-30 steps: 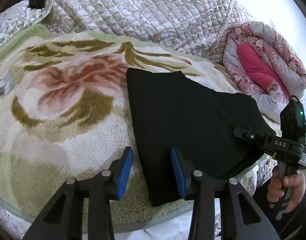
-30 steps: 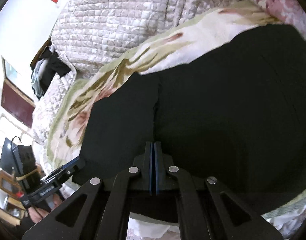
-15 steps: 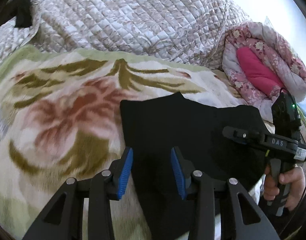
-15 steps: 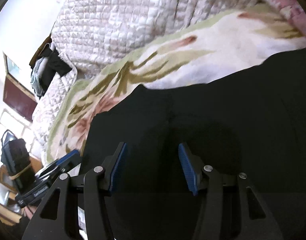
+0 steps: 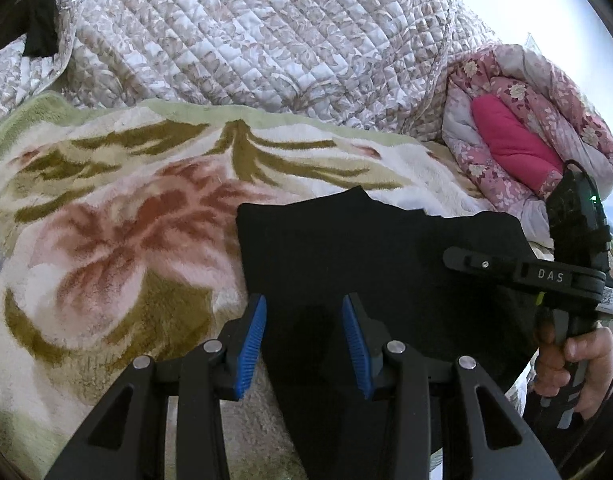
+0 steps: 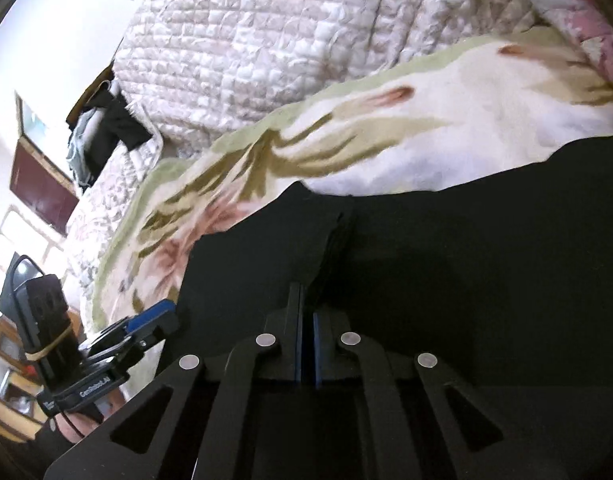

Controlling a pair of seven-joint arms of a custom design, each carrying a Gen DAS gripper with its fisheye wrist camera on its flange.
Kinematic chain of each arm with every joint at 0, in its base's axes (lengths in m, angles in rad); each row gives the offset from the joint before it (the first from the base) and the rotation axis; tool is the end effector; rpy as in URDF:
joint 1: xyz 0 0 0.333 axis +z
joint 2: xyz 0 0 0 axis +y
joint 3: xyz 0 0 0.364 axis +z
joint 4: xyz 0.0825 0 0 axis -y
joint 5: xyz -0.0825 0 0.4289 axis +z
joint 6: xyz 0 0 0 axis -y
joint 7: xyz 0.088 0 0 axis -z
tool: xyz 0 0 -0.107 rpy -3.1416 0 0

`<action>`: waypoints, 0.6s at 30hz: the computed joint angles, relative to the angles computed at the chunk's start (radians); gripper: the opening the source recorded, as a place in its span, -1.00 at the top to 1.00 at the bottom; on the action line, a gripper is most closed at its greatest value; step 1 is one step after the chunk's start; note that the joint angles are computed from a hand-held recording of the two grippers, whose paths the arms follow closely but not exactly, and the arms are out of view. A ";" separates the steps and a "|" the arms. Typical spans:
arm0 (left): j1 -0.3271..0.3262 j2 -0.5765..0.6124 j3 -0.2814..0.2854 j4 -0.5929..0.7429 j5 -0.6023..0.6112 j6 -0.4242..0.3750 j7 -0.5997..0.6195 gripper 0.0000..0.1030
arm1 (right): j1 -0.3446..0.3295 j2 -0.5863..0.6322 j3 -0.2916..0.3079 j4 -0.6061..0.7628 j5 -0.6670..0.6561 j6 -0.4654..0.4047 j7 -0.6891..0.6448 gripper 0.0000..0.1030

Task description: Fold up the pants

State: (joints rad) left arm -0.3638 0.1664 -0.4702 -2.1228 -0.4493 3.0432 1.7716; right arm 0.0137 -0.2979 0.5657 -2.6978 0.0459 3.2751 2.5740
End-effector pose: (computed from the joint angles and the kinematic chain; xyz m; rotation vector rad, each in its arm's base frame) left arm 0.4698 -0.4501 0.4433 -1.3583 2.4794 -1.1716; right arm 0.3895 0.2551 0.4227 -1.2516 1.9346 -0.1705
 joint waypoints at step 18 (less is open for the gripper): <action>0.019 0.015 -0.051 0.020 -0.024 -0.024 0.060 0.18 | -0.069 -0.208 0.159 -0.015 -0.206 -0.242 0.220 0.86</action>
State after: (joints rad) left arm -0.3452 0.1818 -0.5209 -2.1030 -0.4731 3.0195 1.8312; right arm -0.0554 -0.5062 0.7244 -2.7124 -0.1599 3.0328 2.7939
